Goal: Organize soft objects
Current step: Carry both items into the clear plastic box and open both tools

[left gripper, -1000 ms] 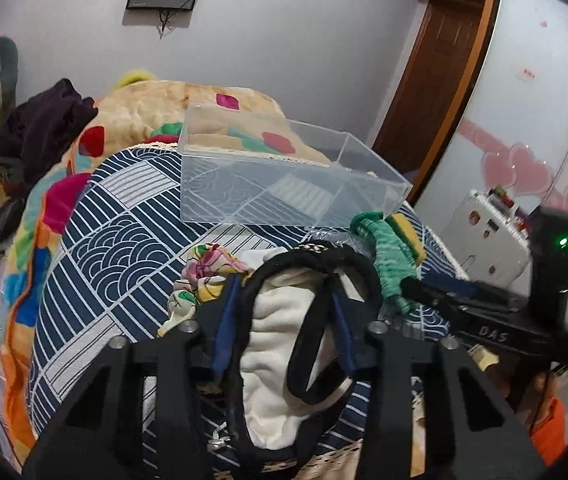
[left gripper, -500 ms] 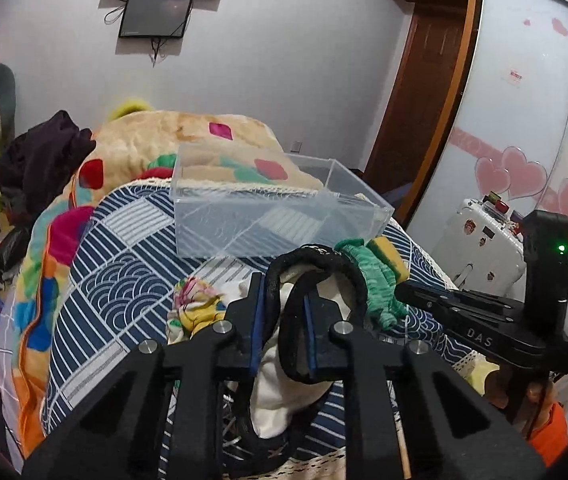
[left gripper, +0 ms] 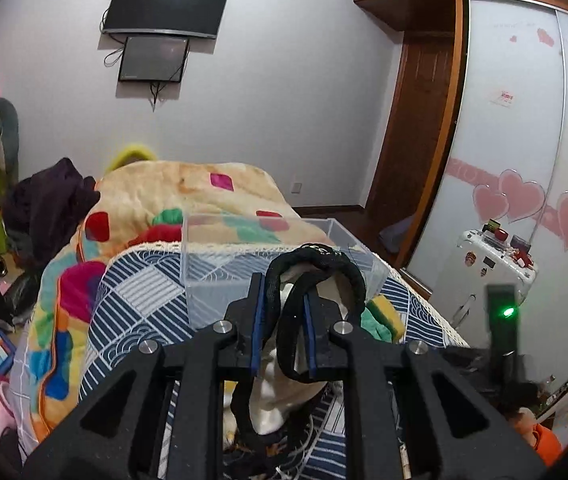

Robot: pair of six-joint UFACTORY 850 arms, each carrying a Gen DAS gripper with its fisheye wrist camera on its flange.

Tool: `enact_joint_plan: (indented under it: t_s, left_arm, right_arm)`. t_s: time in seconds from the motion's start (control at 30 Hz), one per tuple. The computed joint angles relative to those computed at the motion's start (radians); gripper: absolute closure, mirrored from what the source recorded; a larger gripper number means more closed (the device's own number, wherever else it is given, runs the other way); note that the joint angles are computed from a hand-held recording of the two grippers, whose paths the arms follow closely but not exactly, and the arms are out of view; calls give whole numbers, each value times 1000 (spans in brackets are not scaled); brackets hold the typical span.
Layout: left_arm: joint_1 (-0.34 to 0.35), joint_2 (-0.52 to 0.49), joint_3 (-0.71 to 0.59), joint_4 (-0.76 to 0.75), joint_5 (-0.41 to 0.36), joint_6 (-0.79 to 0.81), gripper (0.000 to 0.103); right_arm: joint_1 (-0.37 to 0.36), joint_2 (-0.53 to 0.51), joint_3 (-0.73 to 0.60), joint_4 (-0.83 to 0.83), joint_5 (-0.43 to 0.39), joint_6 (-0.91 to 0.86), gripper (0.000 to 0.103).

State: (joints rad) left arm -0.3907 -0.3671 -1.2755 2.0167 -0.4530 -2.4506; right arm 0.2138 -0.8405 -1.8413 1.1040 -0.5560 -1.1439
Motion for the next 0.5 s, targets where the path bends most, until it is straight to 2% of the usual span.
enact_joint_plan:
  t_s: [0.1,0.2,0.37,0.5]
  left_arm:
    - [3,-12,-20,-28,-9,43,87]
    - [10,-21,-36,-51,-10,69,87]
    - [17,-30,-49,-78,-16,111,87]
    - [20,-33,-57,-107,-26,147,87]
  right_arm:
    - [4,-48,-61,-95,-39,110,55]
    - [7,-37,-37,-71,-9,60,59]
    - [17,-3,16,-15,35,-37,83]
    - [16,34,62,79,55,-150,97]
